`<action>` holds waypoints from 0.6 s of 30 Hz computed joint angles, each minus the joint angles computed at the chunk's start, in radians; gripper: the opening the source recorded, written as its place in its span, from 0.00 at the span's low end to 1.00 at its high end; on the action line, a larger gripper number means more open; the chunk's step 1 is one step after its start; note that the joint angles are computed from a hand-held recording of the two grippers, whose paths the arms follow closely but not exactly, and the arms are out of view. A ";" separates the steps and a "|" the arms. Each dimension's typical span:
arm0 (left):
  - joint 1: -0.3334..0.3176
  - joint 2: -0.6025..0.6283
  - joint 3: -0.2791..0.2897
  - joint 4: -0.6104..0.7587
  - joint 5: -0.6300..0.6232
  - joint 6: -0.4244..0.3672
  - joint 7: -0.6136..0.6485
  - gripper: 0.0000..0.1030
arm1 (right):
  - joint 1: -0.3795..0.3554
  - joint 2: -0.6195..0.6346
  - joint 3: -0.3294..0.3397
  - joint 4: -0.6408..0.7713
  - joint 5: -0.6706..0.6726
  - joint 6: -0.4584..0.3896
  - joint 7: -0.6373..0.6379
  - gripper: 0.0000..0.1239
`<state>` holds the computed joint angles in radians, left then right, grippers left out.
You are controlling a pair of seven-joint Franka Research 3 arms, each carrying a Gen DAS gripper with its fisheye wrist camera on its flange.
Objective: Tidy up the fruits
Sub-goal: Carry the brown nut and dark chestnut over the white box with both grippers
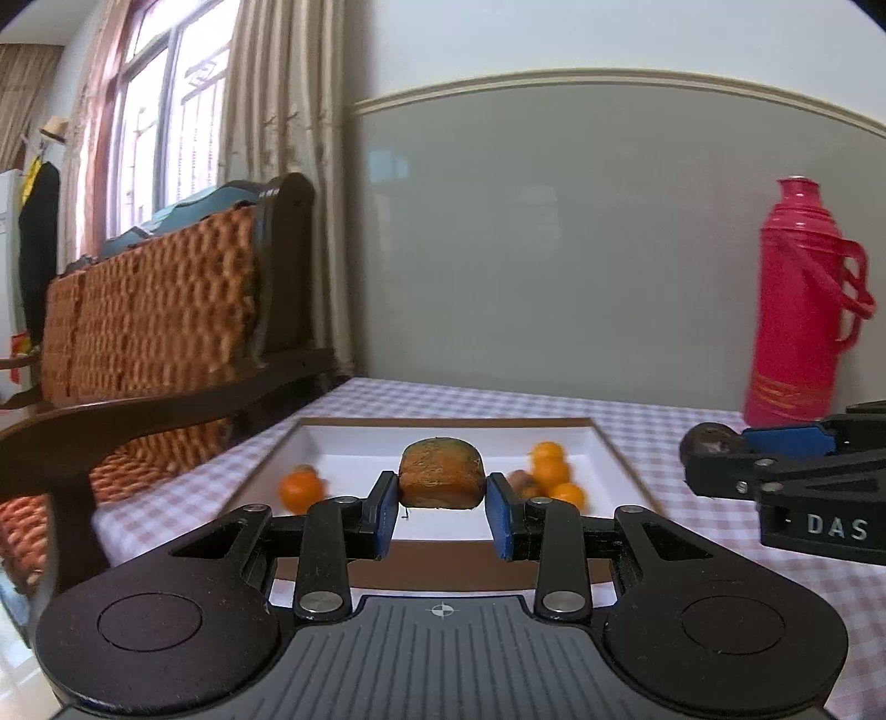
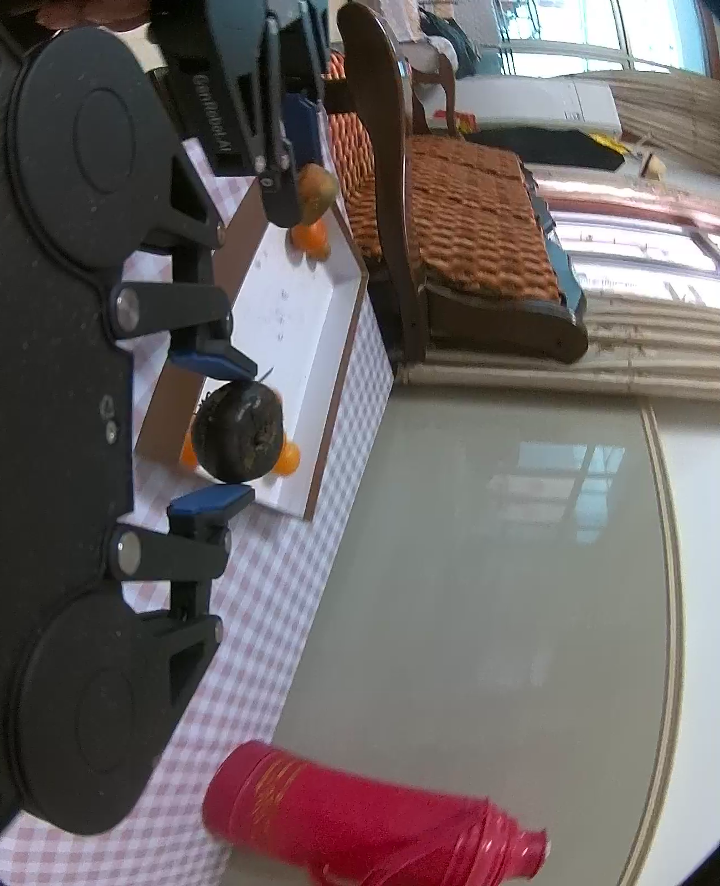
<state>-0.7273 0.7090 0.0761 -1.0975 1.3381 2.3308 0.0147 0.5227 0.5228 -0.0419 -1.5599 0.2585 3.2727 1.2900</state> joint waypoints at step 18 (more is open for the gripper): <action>0.099 -0.106 -0.035 -0.175 0.074 0.039 -0.080 0.33 | 0.076 0.180 -0.048 0.289 -0.064 -0.097 0.071 0.26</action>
